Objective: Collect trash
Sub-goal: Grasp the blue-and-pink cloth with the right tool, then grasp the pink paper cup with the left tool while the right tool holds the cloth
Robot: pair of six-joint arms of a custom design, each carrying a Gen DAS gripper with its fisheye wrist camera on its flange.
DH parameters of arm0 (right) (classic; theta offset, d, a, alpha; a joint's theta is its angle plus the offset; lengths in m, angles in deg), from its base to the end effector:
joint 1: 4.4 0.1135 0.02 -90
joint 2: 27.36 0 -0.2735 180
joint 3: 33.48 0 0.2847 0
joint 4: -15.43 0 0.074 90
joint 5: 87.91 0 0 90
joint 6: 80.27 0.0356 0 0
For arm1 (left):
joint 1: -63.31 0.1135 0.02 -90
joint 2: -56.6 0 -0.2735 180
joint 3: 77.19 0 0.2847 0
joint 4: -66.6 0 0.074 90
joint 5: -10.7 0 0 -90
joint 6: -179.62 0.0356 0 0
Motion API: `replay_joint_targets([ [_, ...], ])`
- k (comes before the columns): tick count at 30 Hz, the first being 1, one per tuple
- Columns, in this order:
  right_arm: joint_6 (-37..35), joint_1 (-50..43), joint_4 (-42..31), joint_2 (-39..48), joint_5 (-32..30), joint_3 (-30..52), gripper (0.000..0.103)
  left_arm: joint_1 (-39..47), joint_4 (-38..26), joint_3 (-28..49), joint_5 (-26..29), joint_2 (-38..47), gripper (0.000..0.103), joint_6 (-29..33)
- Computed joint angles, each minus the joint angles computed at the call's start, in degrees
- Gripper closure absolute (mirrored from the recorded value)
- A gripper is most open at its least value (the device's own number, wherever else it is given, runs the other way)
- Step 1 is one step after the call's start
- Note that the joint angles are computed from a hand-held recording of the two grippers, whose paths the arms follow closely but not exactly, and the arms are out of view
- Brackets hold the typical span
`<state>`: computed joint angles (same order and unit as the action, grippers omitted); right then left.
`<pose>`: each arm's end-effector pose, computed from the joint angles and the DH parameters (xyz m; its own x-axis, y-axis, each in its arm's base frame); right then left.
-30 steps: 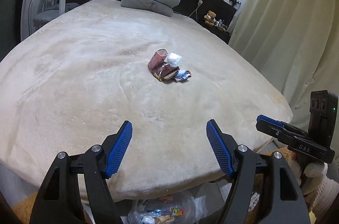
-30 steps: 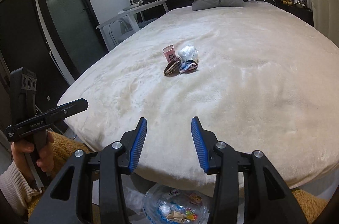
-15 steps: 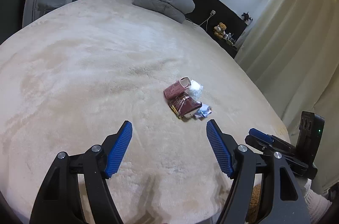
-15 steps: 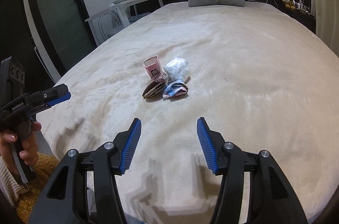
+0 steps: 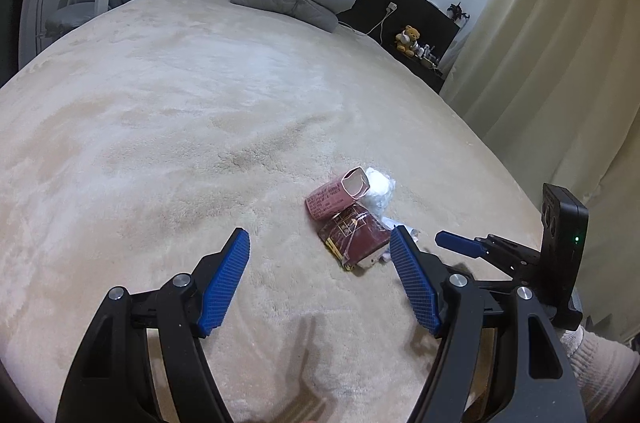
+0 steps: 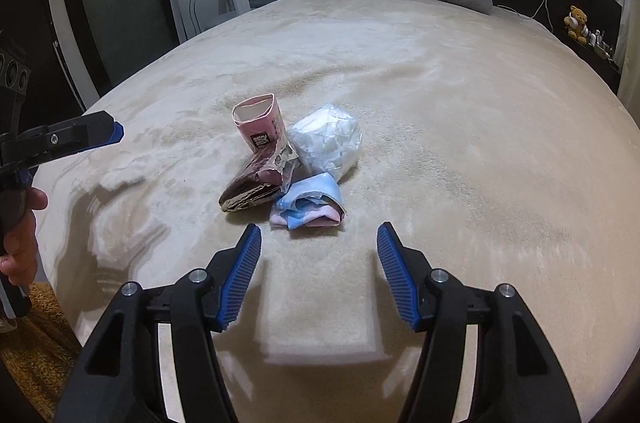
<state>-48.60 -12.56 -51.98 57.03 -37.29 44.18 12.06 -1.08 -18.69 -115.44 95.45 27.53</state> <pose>0.3039 -0.0208 0.2547 -0.4472 -0.6005 -0.6629 -0.8429 0.5308 0.0878 0.1064 -0.0990 0.3044 -0.5562 -0.4471 -0.7005 -0.2320 0.8930 -0.3857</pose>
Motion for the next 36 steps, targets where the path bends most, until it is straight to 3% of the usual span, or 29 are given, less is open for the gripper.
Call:
replay_joint_targets([
  [4,1.0,3.6,5.0,-0.6,2.4,-2.5,0.043,4.7,2.3,-1.2,3.9,0.1,0.032,4.1],
  [11,4.4,8.8,15.3,-2.0,6.7,-7.4,0.043,7.4,4.1,-2.0,5.1,0.4,0.032,5.1],
  [14,4.4,8.8,15.1,-1.0,6.3,-6.5,0.045,7.7,4.6,-2.1,5.4,0.9,0.032,5.4],
  [16,3.5,8.5,13.8,-0.9,5.8,-5.9,0.055,7.6,4.7,-2.0,5.1,1.1,0.032,5.9],
  [28,1.4,4.3,9.3,-1.3,3.1,-3.0,0.056,12.8,7.8,-3.6,8.5,2.5,0.032,10.9],
  [36,0.2,1.0,5.7,-0.1,1.1,-0.2,0.056,13.9,13.8,-2.2,9.8,10.3,0.032,15.9],
])
